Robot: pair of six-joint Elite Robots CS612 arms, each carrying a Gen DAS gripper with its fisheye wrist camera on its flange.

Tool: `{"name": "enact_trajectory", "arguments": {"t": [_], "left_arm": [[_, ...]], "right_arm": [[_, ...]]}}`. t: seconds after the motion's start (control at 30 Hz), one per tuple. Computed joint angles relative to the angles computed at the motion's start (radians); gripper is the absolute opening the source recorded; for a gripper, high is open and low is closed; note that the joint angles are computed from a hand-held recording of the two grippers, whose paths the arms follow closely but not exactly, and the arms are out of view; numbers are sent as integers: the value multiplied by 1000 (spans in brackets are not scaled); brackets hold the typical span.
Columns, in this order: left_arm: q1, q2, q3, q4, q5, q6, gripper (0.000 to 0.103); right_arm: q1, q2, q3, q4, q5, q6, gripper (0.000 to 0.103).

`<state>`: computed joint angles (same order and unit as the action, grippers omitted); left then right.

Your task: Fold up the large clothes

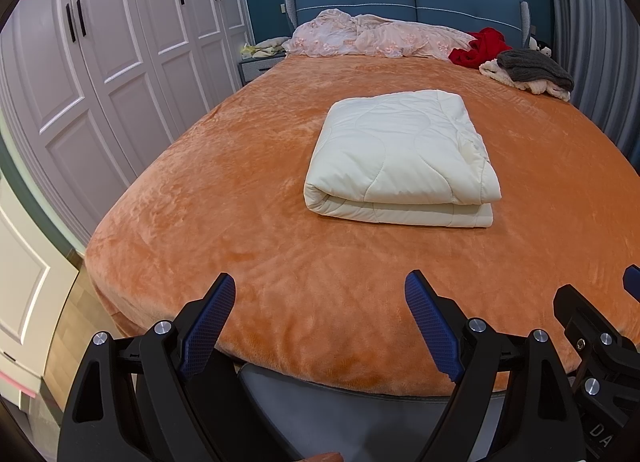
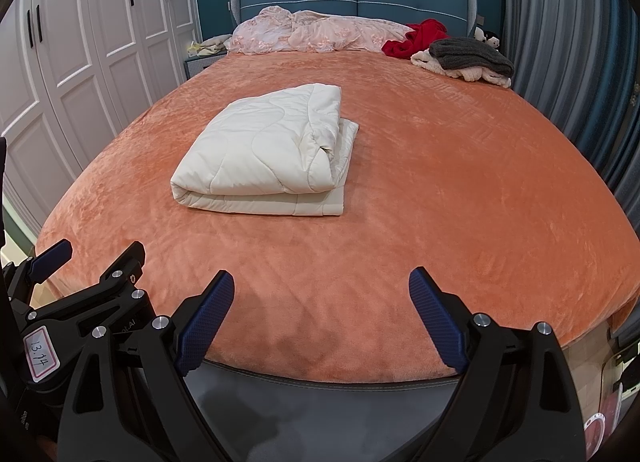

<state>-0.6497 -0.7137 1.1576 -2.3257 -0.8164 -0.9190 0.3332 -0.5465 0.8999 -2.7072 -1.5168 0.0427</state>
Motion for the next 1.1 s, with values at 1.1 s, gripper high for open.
{"name": "enact_trajectory", "arguments": {"t": [1.1], "left_arm": [[6,28,-52,43,3,1,82]], "right_arm": [[1,15,-20,-16,-23,2,87]]}}
